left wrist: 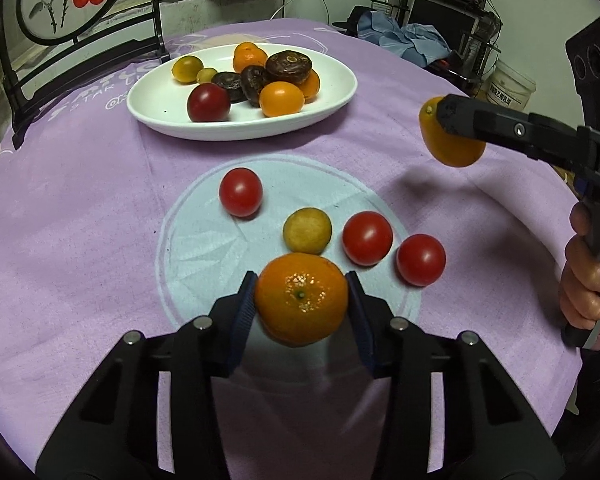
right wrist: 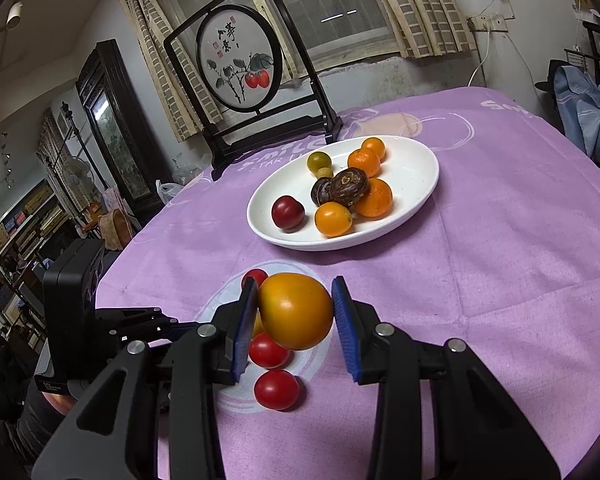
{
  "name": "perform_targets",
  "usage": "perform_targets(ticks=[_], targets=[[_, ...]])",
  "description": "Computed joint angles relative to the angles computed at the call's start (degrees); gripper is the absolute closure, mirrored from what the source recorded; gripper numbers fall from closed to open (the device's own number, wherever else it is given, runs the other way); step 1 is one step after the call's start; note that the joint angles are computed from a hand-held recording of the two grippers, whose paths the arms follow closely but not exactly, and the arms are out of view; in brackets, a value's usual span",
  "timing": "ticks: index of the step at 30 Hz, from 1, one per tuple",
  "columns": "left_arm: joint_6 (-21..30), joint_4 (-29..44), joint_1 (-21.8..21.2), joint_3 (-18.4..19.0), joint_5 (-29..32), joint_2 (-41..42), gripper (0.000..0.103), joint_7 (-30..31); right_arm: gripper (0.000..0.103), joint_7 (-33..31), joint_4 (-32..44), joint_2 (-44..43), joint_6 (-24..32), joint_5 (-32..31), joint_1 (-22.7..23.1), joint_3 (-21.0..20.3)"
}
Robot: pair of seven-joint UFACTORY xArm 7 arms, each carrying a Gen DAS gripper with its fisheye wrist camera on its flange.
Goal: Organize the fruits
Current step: 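Carry both fruits onto the white oval plate and release them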
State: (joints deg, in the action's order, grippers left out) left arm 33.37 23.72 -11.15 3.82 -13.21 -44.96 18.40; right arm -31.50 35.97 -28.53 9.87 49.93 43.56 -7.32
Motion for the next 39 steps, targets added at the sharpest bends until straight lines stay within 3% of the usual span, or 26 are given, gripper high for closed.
perform_targets(ticks=[6,10,17,22,27,35,39], targets=[[-0.38,-0.26,-0.15,0.53,-0.66,-0.90,0.058,-0.26,0.065,0.04,0.07,0.14,0.13,0.00,0.09,-0.15],[-1.66,0.24,-0.96,3.35,-3.77,-2.41,0.058,-0.05,0.065,-3.39,1.28,0.51,1.66,3.57,2.75,-2.87],[-10.22,7.08,0.74,2.57,-5.90,5.43,0.058,-5.69,0.065,-7.34,9.41,7.77,2.28,6.09,-1.25,0.77],[-15.30,15.51,6.51,-2.25,0.10,17.00,0.058,-12.68,0.065,-8.39,18.48,17.10,-2.26,8.88,-4.73,3.45],[-15.22,24.38,10.40,-4.37,5.67,28.39,0.058,-19.95,0.065,0.13,25.41,25.68,-3.60,0.71,-11.59,7.35],[-14.80,28.15,10.91,-4.30,10.08,33.37,0.058,-22.51,0.064,0.96,31.03,31.38,0.51,0.26,-18.47,11.81],[-16.15,26.27,13.26,-6.31,15.75,30.90,0.021,-28.36,0.043,2.41,30.10,30.03,1.76,-0.88,-21.28,14.36]])
